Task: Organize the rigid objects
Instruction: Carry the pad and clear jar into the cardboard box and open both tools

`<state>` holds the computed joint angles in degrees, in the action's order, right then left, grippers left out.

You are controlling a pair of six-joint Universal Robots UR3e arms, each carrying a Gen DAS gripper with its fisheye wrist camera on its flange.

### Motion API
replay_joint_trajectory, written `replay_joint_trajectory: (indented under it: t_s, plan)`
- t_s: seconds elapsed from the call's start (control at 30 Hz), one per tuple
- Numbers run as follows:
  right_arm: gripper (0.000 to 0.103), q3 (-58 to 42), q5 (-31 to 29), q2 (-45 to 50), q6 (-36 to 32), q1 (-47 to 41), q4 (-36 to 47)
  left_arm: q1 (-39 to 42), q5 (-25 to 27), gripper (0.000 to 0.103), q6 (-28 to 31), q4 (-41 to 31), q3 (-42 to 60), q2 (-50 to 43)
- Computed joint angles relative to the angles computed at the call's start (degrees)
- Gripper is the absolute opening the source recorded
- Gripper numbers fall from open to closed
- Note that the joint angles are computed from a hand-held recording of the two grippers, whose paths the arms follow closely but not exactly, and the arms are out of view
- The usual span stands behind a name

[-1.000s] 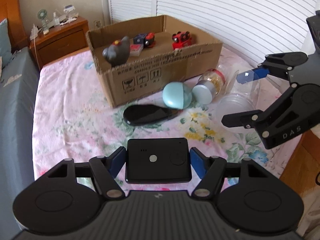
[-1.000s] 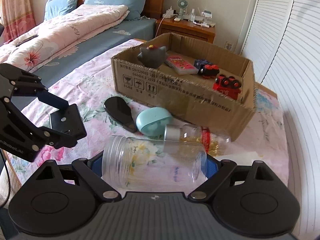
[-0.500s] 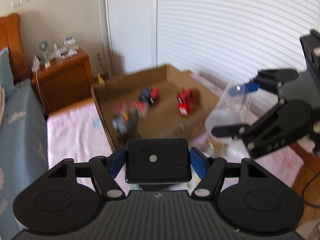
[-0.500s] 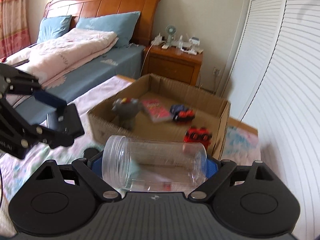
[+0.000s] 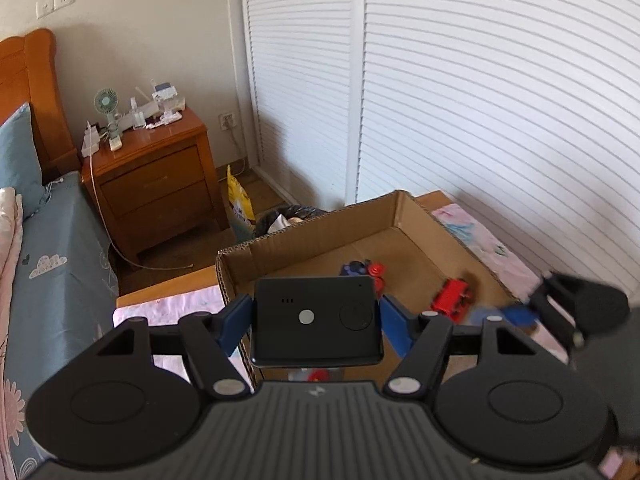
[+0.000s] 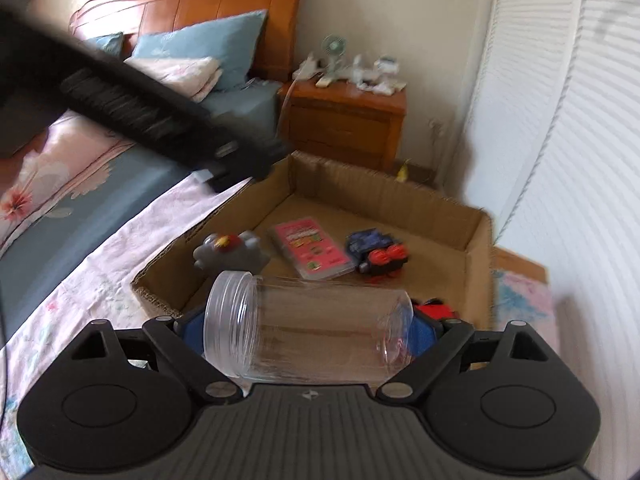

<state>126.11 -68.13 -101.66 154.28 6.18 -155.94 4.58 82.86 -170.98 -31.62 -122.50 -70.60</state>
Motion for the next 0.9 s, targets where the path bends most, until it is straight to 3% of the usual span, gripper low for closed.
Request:
replay_joint_trajectory:
  t_s: [0.33, 0.47, 0.9]
  plan:
    - [0.103, 3.76, 1.94, -4.78, 1.84, -3.31, 0.87, -2.82, 2.67, 0.069, -2.49, 4.16, 6.99, -14.13]
    - [0.103, 5.01, 6.36, -9.17, -0.29, -7.43, 4.88, -3.34, 2.90, 0.069, -2.76, 4.39, 9.96, -18.07]
    - [0.103, 6.99, 8.86, -17.39, -4.80, -11.47, 10.97, -4.30, 6.11, 0.069, -4.06, 3.67, 19.69, -29.51]
